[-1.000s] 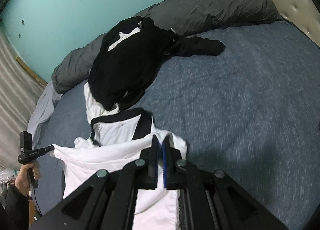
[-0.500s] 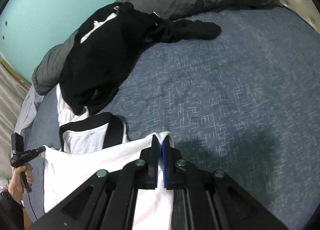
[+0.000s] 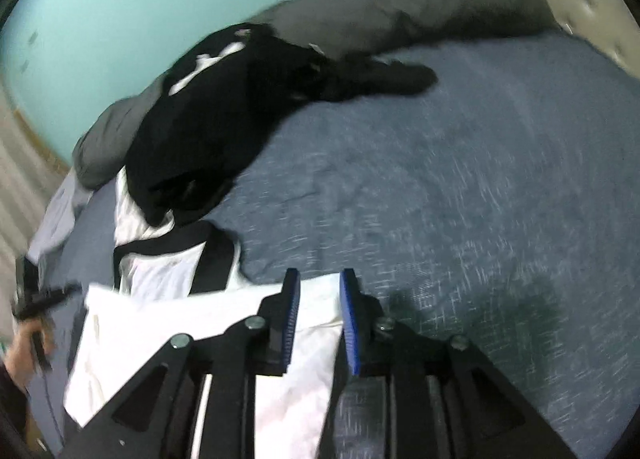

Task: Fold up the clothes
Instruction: 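Lift the hem and fold it toward the collar with both tools, then lower the folded hem onto the shirt body and open both tools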

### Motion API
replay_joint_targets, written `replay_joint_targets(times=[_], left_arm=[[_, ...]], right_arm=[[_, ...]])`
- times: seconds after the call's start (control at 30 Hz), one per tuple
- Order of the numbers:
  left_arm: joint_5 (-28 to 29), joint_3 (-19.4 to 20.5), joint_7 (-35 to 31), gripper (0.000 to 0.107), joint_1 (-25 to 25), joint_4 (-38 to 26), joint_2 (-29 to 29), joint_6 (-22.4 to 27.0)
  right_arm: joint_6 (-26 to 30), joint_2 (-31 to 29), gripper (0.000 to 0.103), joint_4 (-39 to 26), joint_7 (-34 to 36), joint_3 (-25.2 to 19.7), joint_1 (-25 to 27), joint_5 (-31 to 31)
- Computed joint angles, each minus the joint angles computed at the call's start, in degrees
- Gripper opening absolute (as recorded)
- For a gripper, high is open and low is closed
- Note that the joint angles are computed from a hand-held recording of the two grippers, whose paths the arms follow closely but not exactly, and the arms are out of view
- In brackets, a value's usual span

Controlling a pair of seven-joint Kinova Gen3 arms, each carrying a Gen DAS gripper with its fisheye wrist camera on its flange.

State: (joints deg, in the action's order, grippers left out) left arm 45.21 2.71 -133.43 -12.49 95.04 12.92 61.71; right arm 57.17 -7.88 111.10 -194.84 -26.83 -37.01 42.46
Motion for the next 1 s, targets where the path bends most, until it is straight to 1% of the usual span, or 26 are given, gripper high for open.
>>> replay_joint_targets(times=[0.03,0.07,0.1,0.13,0.2,0.27,0.33,0.4,0.47,0.63,0.73,0.8,0.9,1.0], left_arm=[[-0.93,0.43,-0.99,0.016,-0.14,0.42,-0.96,0.07],[-1.65,0.1,-2.14,0.016,0.35,0.81,-1.92,0.29],[-1.99,0.3,-3.72,0.016,0.32,1.42,-2.63,1.14],[-3.26,0.39,-5.06,0.017,1.34,2.26,-3.41,1.06],[-6.11,0.81,-7.16,0.017,3.61,3.98,-5.06,0.36],[-9.21,1.79,-7.71,0.017,6.03,5.87,-5.94,-1.94],[-11.51,1.47,-5.97,0.017,8.73,6.62,-5.53,-3.94],[-12.02,1.39,-5.55,0.017,9.55,6.97,-4.92,-5.38],[-12.03,1.44,-5.37,0.016,9.88,6.74,-4.15,-6.42],[-12.31,2.16,-4.11,0.016,10.19,3.93,-1.18,-7.35],[-13.49,2.74,-1.67,0.016,11.2,2.32,-0.01,-9.49],[-13.43,3.15,0.35,0.016,11.48,0.61,1.12,-10.46],[-14.5,3.38,4.12,0.016,11.94,-1.99,2.5,-11.96],[-16.4,3.57,7.94,0.016,12.41,-4.83,3.84,-12.86]], right_arm=[[0.42,0.05,0.02,-0.33,0.84,-0.78,-0.42,0.57],[-0.1,0.13,0.02,-0.74,1.98,-0.49,-1.7,0.38],[-1.23,0.6,0.02,-1.28,4.06,-0.88,-1.92,-0.38],[-1.46,1.22,0.02,-1.84,5.34,-1.0,-2.39,-0.65],[-2.11,3.55,0.02,-3.49,9.49,-0.94,-4.03,-1.68],[-1.51,6.51,0.02,-5.4,12.79,-0.14,-5.91,-3.2],[0.43,9.07,0.02,-7.38,15.24,1.06,-7.55,-4.32],[3.22,12.06,0.02,-10.03,18.78,3.03,-9.22,-5.86],[4.1,13.28,0.02,-11.21,21.01,4.32,-9.45,-7.2],[4.27,15.06,0.02,-12.11,22.71,9.34,-9.87,-8.99],[5.78,16.84,0.02,-14.59,25.0,11.3,-9.6,-9.85],[8.07,17.74,0.02,-16.61,26.26,12.45,-9.69,-9.34],[9.91,18.3,0.02,-18.47,26.27,13.85,-9.63,-8.36],[9.66,16.9,0.02,-18.2,23.9,14.98,-8.98,-6.37]])
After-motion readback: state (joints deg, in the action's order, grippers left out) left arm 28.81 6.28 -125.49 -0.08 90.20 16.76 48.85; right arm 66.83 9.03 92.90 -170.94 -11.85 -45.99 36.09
